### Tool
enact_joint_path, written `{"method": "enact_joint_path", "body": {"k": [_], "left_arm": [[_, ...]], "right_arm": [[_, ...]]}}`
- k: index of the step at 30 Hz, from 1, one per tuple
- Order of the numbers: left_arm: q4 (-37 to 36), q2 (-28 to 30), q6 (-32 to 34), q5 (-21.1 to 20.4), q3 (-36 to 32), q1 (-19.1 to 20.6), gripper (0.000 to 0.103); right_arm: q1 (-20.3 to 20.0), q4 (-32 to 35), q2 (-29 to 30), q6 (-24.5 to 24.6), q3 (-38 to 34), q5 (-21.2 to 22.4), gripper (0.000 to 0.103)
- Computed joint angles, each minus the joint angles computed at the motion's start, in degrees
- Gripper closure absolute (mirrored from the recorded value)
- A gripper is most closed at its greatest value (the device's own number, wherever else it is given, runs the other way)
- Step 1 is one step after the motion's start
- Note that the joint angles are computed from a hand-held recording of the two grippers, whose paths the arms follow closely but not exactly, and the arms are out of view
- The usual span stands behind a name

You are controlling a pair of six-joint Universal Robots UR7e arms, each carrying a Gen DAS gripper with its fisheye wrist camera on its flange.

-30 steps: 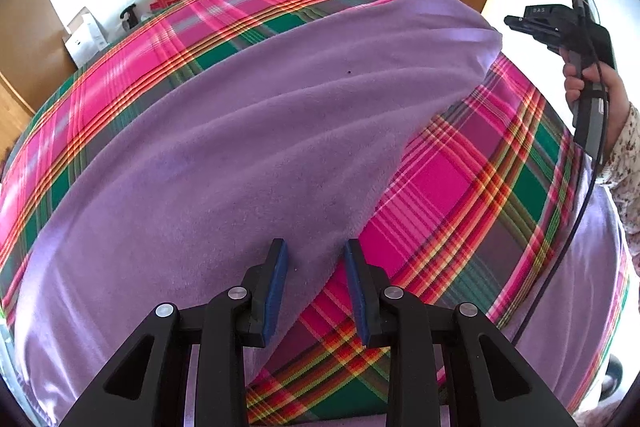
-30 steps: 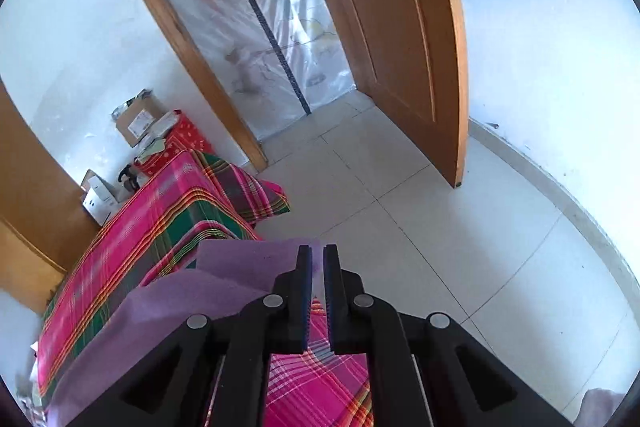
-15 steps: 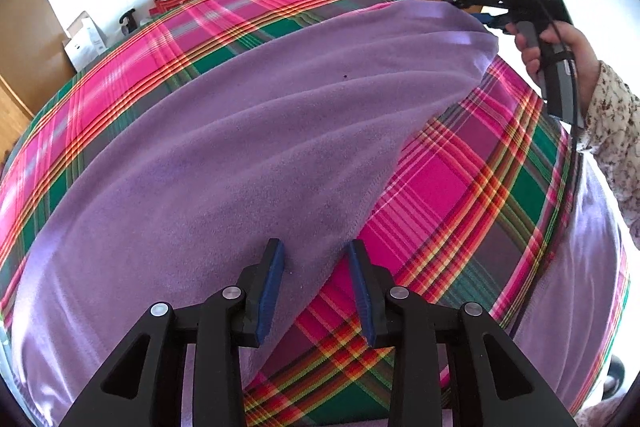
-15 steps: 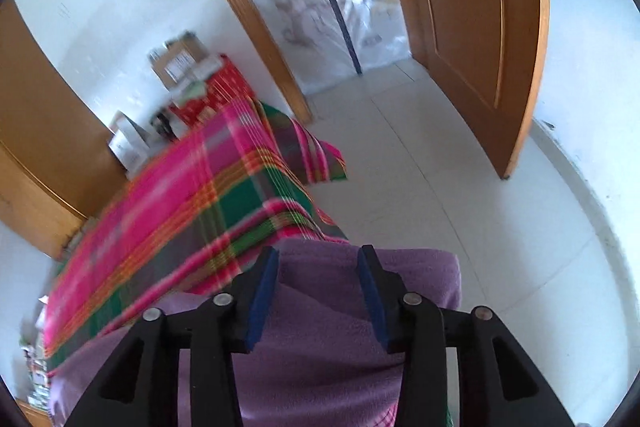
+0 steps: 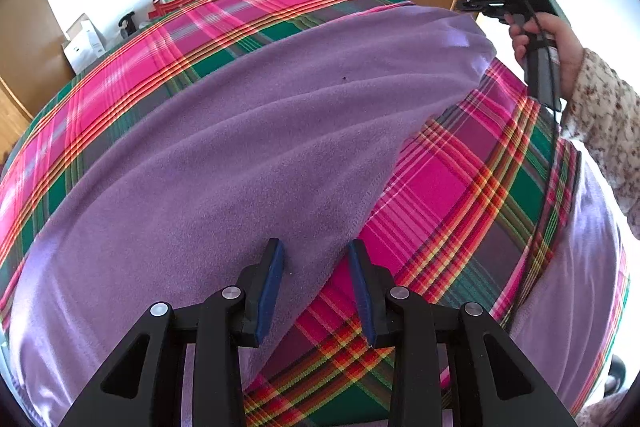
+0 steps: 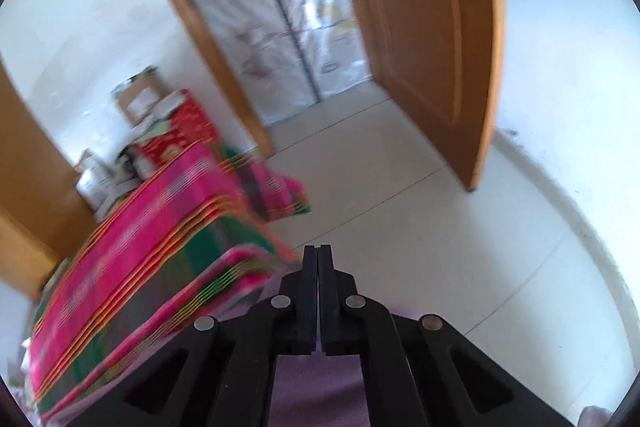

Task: Fold clothes

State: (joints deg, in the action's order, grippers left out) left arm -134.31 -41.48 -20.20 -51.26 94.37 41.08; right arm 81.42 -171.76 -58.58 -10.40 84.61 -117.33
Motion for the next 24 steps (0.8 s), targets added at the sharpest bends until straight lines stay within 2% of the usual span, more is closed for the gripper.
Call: {"method": "enact_joint_path", "body": {"k": [4, 7, 9, 11, 18, 20, 22, 24], "left_arm": [[-1.06, -0.22, 0.42, -0.3, 0.49, 0.04, 0.068], [-1.5, -0.2, 0.22, -0.1, 0.69, -0.02, 0.068], [-2.05, -0.17, 0.5, -0.1, 0.84, 0.1, 0.068], [-2.42, -0.6, 0.34, -1.07, 1.27, 0.17, 0.068], [-1.36, -3.59, -1.26, -7.77, 2.91, 0.75, 0.068], [-2.63, -5.76, -2.8, -9.36, 5.18, 0.35, 0.068], [-3.9, -8.4, -4.22, -9.42, 7.78, -0.11, 0.068], [-4.11, -10.92, -5.82, -7.75, 10.33, -1.08, 0.068]], "right_arm": [[-1.73, 5.28, -1.02, 2.99, -0.76, 4.47, 0.102], [-1.68, 4.41, -1.92, 0.83, 1.1, 5.8, 0.101], [-1.24, 4.03, -2.91, -1.58, 3.02, 6.52, 0.101], [-0.48, 3.4, -3.75, -3.98, 4.92, 6.19, 0.096], [3.96, -4.95, -6.42, -12.62, 12.91, -0.54, 0.087], [5.37, -6.43, -7.65, -15.29, 15.54, -0.15, 0.085], [6.97, -7.3, -8.82, -18.42, 18.13, 0.67, 0.08], [8.98, -7.44, -9.49, -22.02, 21.0, 1.29, 0.076]]}}
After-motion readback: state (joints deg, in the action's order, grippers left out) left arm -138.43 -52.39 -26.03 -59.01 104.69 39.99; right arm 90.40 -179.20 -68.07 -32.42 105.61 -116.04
